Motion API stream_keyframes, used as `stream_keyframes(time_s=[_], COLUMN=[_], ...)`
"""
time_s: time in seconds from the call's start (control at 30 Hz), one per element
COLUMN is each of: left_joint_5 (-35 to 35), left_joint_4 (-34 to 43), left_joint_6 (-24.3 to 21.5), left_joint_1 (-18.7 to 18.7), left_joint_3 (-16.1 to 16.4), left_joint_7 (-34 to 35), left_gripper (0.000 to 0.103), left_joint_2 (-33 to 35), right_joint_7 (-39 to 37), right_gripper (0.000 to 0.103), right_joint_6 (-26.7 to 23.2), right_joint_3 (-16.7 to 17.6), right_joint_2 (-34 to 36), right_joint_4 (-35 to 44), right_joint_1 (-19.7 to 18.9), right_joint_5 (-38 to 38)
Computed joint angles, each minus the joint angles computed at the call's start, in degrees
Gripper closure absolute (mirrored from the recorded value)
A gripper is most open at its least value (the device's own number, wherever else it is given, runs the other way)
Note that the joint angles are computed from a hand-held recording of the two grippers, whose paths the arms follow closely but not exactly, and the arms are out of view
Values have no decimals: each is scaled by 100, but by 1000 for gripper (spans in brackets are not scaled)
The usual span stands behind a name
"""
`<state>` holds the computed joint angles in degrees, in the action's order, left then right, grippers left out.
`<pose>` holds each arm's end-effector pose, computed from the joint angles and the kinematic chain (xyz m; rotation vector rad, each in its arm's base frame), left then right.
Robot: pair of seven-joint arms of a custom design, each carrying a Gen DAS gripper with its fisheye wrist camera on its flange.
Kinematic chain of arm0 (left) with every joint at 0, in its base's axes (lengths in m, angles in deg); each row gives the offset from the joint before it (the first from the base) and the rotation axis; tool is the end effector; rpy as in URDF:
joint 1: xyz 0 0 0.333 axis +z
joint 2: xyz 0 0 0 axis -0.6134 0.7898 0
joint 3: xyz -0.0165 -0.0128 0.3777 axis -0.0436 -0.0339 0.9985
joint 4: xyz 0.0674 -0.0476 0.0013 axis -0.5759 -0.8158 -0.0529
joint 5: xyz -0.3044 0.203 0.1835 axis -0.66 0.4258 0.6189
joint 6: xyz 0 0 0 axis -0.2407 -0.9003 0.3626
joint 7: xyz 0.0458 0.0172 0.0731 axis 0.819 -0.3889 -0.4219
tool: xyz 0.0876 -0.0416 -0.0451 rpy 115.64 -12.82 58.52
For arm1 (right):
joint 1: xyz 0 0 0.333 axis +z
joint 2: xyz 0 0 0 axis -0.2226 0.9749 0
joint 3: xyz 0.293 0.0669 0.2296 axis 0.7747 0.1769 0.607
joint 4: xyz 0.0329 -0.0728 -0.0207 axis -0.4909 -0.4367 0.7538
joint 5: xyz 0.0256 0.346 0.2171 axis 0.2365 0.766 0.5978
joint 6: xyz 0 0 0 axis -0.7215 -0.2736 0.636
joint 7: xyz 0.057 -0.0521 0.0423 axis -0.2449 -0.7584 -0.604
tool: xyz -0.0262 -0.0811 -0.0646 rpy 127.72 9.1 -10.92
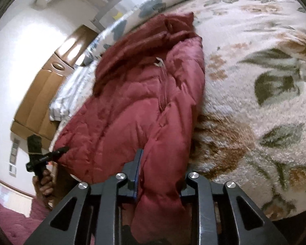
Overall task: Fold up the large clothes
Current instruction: 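Lift the hem with both grippers and fold it toward the collar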
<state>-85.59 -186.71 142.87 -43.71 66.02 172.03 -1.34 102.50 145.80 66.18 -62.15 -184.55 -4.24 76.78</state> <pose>0.5166 -0.0857 0.4433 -2.1491 2.0221 -1.0316 0.4977 0.0176 0.4568 -1.5978 1.7798 0.1428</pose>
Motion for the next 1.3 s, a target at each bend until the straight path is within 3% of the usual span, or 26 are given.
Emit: stream_keyframes(time_s=[0.33,0.57,0.73,1.07,1.3], left_joint_5=[-900,-855,-248,1712,3078], left_joint_4=[395,813,1305,2497,3798], left_joint_6=[232,395,480,696,391], left_joint_1=[-50,17,121,258,113], left_joint_3=[114,90,5,-129,124], left_joint_7=[681,597,-35,-1787,-3253], left_gripper=[88,88,88,88,88], left_joint_2=[-168,41,418,1410,2424], right_joint_7=[-1056,-1327,-1215,-111,1058], right_gripper=[80,81,81,81,81], right_joint_6=[-23,303,532,1178,1362], right_joint_3=[17,156,281,647,845], right_joint_2=[157,493,812,1876,2808], right_joint_4=[644,1229,1701,3029,4088], right_joint_1=[-13,-108,-174,-391,-582], right_joint_5=[1321,1768,1577,373,-737])
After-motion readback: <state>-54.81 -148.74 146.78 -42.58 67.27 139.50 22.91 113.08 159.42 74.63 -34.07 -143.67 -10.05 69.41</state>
